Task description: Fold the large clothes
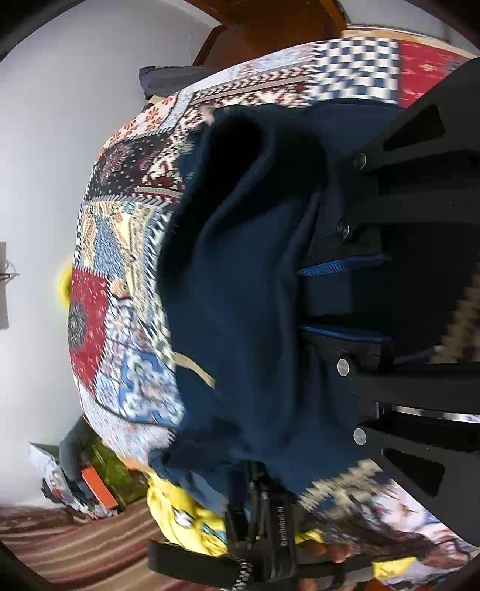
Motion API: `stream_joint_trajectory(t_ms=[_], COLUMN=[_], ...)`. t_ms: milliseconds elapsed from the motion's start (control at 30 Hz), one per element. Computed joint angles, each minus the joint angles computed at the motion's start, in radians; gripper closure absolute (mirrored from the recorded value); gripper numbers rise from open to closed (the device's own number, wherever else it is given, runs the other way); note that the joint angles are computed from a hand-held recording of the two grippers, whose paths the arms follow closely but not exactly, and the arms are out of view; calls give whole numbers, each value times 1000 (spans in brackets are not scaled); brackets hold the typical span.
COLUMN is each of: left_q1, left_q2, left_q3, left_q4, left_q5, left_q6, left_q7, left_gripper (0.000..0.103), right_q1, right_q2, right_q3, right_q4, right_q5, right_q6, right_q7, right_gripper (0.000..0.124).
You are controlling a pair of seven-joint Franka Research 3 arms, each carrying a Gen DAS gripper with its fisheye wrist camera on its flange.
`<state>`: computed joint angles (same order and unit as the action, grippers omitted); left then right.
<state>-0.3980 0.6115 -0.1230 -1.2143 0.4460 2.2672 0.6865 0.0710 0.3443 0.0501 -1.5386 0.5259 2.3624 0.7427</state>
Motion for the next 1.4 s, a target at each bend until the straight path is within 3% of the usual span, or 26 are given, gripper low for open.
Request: stream_joint_trajectory(t_ms=[67, 133, 167, 233, 300, 400, 500, 667, 800, 867, 1000, 1067, 1167, 1333, 1400], left_q1=[-16, -70, -70, -47, -2, 31, 47, 53, 39, 25, -10, -8, -6, 14, 41], left_q2=[32, 82, 88, 76, -9, -111, -200, -265, -253, -235, -188, -202, -257, -364, -412], left_q3=[26, 96, 104, 103, 73, 49, 23, -33, -79, -84, -66, -57, -44, -51, -63], left_q4=[60, 158, 164, 138, -2, -150, -255, -317, -314, -302, -279, -328, -425, -578, -659], left_q5=[42, 124, 145, 141, 124, 126, 143, 144, 87, 63, 43, 33, 54, 71, 48], left_q6=[-51, -203, -224, -262, -173, -77, -7, 93, 197, 224, 189, 227, 286, 318, 373], left_q7=[-18, -77, -92, -107, -149, -216, -242, -181, -93, -73, -88, -127, -193, -271, -294], left_gripper=[33, 36, 36, 36, 36, 36, 36, 36, 35, 32, 24, 18, 13, 13, 12], right_q1=[-3, 34, 36, 34, 20, 16, -48, -99, -56, -26, 44, 65, 55, 39, 36], right_q2=[53, 69, 84, 131, 143, 83, 29, -108, -190, -216, -236, -226, -230, -269, -278], right_q3=[8, -31, -38, -58, -61, -75, -23, 24, 16, 11, -3, -11, -20, -39, -46], right_q4=[68, 78, 97, 174, 198, 113, 67, -65, -160, -200, -287, -312, -328, -367, -380], right_q5=[-30, -68, -91, -147, -175, -224, -126, 113, 205, 229, 137, 72, 93, 71, 59], right_q6=[34, 115, 130, 90, 69, 145, 108, -12, -74, -87, 27, 85, 107, 105, 124], right_q7=[50, 117, 141, 222, 253, 281, 207, 17, -95, -134, -127, -94, -123, -153, -147], right_gripper=[102, 102, 101, 100, 100, 100, 100, 100, 98, 89, 69, 55, 51, 52, 51])
